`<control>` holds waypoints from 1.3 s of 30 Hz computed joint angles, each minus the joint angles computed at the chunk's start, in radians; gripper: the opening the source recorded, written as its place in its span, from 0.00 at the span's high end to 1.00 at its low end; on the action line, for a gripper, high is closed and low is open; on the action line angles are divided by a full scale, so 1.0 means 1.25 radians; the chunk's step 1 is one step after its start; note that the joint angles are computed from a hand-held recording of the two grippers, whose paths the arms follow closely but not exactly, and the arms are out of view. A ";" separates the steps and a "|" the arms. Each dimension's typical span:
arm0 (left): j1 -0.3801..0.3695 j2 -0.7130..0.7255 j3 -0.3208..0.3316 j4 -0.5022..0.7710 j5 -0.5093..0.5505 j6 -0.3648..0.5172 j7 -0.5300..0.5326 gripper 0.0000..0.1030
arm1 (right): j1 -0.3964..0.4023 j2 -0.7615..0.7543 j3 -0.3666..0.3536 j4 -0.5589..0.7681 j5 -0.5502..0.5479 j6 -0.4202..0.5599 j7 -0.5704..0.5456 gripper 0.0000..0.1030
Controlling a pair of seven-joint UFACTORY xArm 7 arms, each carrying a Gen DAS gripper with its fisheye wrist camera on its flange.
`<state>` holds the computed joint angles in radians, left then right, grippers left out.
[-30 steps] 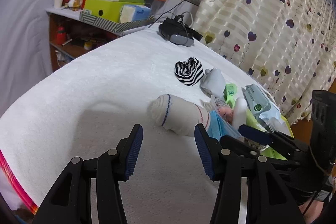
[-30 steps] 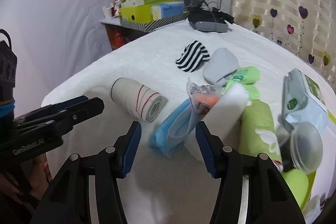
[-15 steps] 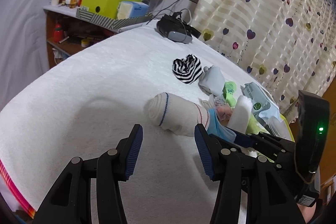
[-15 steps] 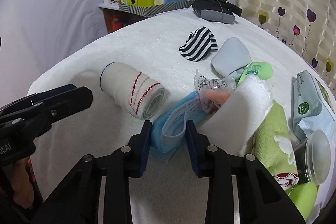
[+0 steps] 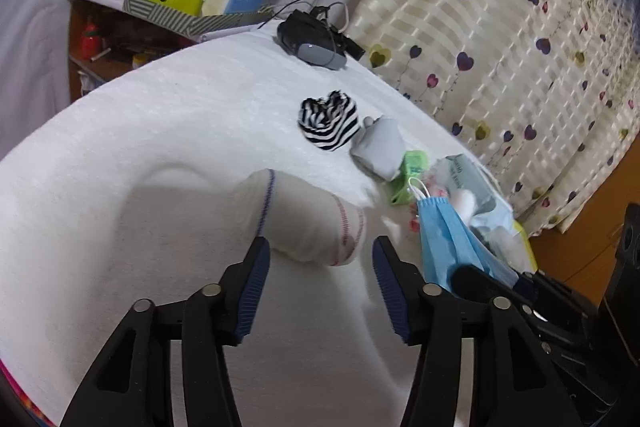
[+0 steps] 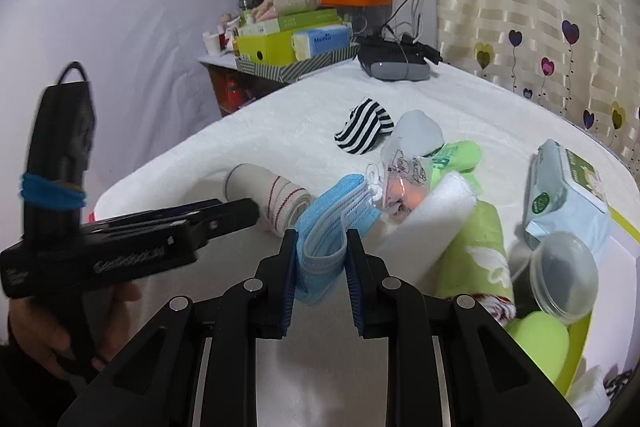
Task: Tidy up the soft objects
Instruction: 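Grasp the blue face mask with the right gripper and lift it, then grasp the white foam roll with the left gripper while the right holds the mask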
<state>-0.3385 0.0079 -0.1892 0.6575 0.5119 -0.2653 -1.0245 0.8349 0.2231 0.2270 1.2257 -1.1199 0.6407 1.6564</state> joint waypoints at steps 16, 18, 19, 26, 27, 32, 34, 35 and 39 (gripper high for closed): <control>-0.072 0.013 -0.034 0.035 -0.140 0.002 0.186 0.39 | -0.059 -0.178 0.082 -0.133 -0.076 0.083 0.135 0.77; -0.097 0.039 -0.037 0.063 -0.188 0.013 0.252 0.39 | -0.071 -0.195 0.094 -0.148 -0.076 0.086 0.146 0.77; -0.076 0.056 -0.059 0.082 -0.165 0.020 0.246 0.39 | -0.076 -0.202 0.100 -0.154 -0.077 0.086 0.151 0.77; -0.083 0.177 -0.088 0.224 -0.138 0.151 0.285 0.39 | -0.107 -0.247 0.130 -0.191 -0.073 0.100 0.168 0.77; -0.098 0.187 -0.077 0.234 -0.143 0.155 0.292 0.39 | -0.110 -0.252 0.134 -0.196 -0.072 0.100 0.170 0.77; -0.177 0.219 -0.010 0.285 -0.169 0.206 0.317 0.53 | -0.133 -0.271 0.144 -0.217 -0.074 0.084 0.181 0.77; -0.247 0.217 0.064 0.292 -0.155 0.220 0.292 0.63 | -0.140 -0.275 0.147 -0.223 -0.075 0.077 0.184 0.77; -0.243 0.216 0.060 0.290 -0.172 0.216 0.306 0.69 | -0.143 -0.278 0.148 -0.227 -0.074 0.073 0.187 0.77; -0.297 0.196 0.119 0.267 -0.180 0.201 0.291 0.74 | -0.153 -0.292 0.156 -0.243 -0.072 0.067 0.198 0.77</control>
